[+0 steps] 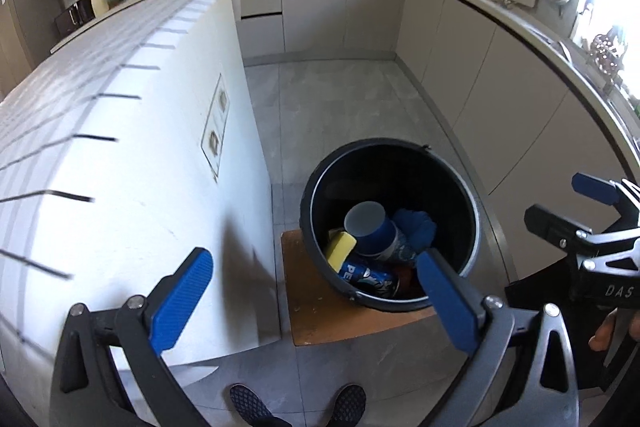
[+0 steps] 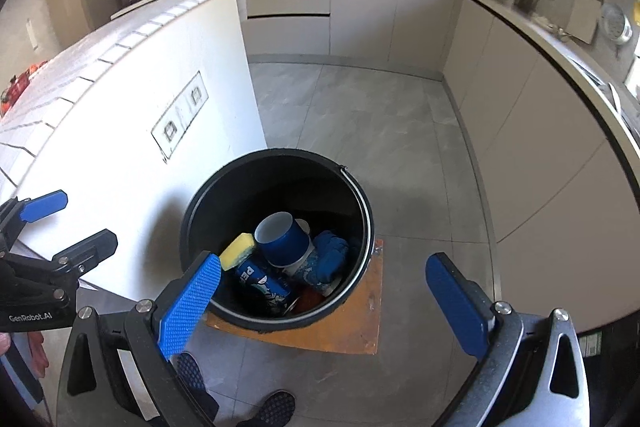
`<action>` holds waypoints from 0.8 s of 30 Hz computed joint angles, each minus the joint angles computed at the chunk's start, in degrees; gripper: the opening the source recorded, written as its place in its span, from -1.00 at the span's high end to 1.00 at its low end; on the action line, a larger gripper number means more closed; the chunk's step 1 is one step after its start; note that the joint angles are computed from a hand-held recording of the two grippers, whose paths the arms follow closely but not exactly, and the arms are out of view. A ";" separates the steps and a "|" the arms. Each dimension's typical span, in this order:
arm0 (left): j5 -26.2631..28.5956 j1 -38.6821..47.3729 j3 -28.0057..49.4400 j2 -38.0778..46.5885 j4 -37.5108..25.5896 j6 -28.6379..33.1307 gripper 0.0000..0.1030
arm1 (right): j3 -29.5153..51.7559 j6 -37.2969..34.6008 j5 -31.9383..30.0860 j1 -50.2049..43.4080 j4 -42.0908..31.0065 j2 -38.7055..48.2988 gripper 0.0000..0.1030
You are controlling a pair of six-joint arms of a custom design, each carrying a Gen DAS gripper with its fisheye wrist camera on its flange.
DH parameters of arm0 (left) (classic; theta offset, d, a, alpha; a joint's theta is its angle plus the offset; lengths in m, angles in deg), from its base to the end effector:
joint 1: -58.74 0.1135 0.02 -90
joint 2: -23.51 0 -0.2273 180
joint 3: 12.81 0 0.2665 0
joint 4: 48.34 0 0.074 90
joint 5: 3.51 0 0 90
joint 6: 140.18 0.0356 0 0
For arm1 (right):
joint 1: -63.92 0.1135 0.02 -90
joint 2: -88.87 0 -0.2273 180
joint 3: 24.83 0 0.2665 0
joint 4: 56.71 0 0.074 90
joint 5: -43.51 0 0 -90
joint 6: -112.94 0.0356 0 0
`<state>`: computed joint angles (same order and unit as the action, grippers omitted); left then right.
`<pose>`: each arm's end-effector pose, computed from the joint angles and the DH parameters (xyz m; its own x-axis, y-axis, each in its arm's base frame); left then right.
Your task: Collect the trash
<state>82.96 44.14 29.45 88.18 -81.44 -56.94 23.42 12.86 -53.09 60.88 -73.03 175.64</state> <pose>0.2242 -0.0561 0.1271 -0.8177 0.0916 -0.5683 0.1224 0.9923 -0.0163 0.2785 -0.0107 0.0851 -0.8014 -0.1315 -0.5834 -0.1561 0.9877 -0.0083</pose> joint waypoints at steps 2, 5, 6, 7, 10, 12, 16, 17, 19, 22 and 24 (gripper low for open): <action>-0.06 -0.02 -0.59 -4.62 -2.83 -0.16 -0.99 | -2.11 0.41 0.15 0.07 -1.76 -4.77 -1.00; -0.88 -0.38 -0.96 -9.87 -6.23 -0.08 -0.99 | -5.21 1.07 0.33 0.03 -5.71 -13.06 -1.00; -0.85 -0.53 -0.93 -11.86 -8.04 0.04 -0.99 | -5.97 1.34 0.49 0.14 -6.41 -15.02 -1.00; -0.75 -0.66 -1.16 -13.30 -8.94 -0.10 -0.99 | -7.10 1.57 0.80 0.25 -7.92 -18.34 -1.00; -0.24 -0.68 -1.44 -18.88 -12.89 -0.35 -0.99 | -8.78 2.95 1.16 0.83 -12.78 -26.06 -1.00; 0.21 -0.48 -1.31 -22.09 -15.47 -0.56 -0.99 | -9.38 4.41 0.92 1.07 -16.98 -31.55 -1.00; -0.02 -0.19 -0.91 -29.26 -20.86 0.07 -0.99 | -10.30 7.20 3.50 3.44 -24.24 -41.70 -1.00; 0.24 0.10 -0.50 -30.10 -21.87 0.18 -0.99 | -10.40 8.03 4.18 4.04 -25.97 -43.88 -1.00; 0.32 0.65 0.52 -32.30 -24.44 0.28 -0.99 | -10.63 9.22 5.41 5.03 -28.78 -47.85 -1.00; 1.38 1.87 2.31 -34.43 -27.47 0.86 -0.99 | -10.02 10.67 6.56 6.35 -33.90 -53.37 -1.00; 2.00 2.39 3.26 -36.39 -29.53 0.96 -0.99 | -9.41 11.28 6.92 7.64 -36.77 -56.06 -1.00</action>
